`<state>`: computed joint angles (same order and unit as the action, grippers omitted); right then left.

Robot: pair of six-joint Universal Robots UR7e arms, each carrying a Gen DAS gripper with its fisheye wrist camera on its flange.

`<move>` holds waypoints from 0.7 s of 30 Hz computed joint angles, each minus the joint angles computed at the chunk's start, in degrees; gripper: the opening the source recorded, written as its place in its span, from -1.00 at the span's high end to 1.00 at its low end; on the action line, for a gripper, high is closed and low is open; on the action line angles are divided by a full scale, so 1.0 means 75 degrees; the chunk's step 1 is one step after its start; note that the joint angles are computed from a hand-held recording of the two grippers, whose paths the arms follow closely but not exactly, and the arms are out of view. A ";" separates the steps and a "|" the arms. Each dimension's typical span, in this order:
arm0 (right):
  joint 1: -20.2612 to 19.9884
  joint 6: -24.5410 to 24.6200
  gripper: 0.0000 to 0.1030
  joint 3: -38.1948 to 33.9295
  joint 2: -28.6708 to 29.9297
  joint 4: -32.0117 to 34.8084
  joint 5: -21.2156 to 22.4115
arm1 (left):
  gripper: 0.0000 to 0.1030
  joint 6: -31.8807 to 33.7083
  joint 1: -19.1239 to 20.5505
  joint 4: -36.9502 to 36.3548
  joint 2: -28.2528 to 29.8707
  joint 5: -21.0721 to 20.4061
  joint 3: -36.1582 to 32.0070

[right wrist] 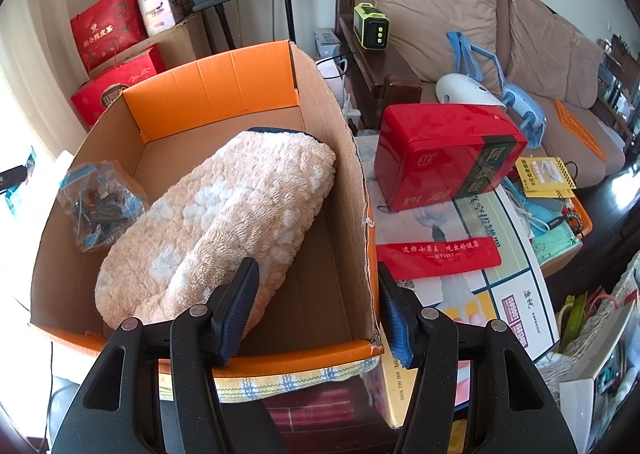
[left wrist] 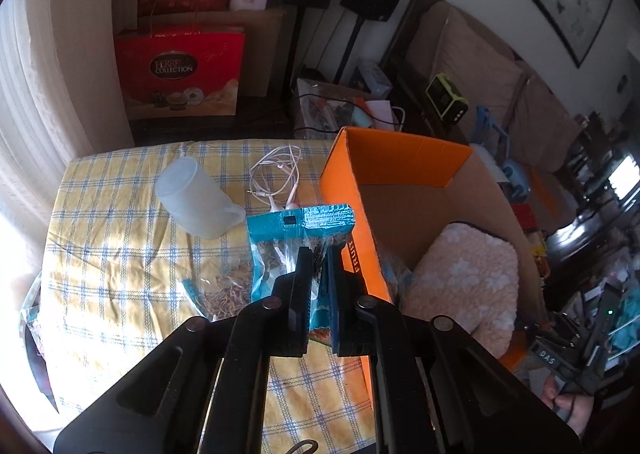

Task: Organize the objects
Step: 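Carry the seed bag into the box and open the left gripper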

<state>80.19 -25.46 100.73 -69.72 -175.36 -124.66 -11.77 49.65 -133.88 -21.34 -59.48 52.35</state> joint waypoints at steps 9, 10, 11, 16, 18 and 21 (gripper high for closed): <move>0.0044 -0.0003 -0.06 0.0030 -0.0038 -0.0024 0.0008 | 0.87 0.0397 -0.0289 0.0104 0.0161 -0.0523 -0.0299; 0.0065 -0.0018 -0.04 0.0043 -0.0049 -0.0037 -0.0012 | 0.87 0.0434 -0.0314 0.0151 0.0218 -0.0548 -0.0386; 0.0079 -0.0044 -0.01 0.0049 -0.0060 -0.0050 -0.0038 | 0.87 0.0466 -0.0347 0.0165 0.0248 -0.0557 -0.0417; 0.0087 -0.0038 0.23 0.0073 -0.0140 0.0020 -0.0121 | 0.87 0.0620 -0.0452 0.0303 0.0507 -0.0616 -0.0704; 0.0067 0.0002 0.37 0.0068 -0.0201 0.0104 -0.0100 | 0.87 0.0666 -0.0479 0.0432 0.0645 -0.0640 -0.0869; 0.0002 0.0133 0.56 0.0040 -0.0315 0.0330 0.0016 | 0.87 0.0668 -0.0489 0.0716 0.0879 -0.0758 -0.1227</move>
<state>80.20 -24.46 101.03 -72.09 -172.89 -124.54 -6.76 45.99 -128.51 -14.75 -65.16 43.14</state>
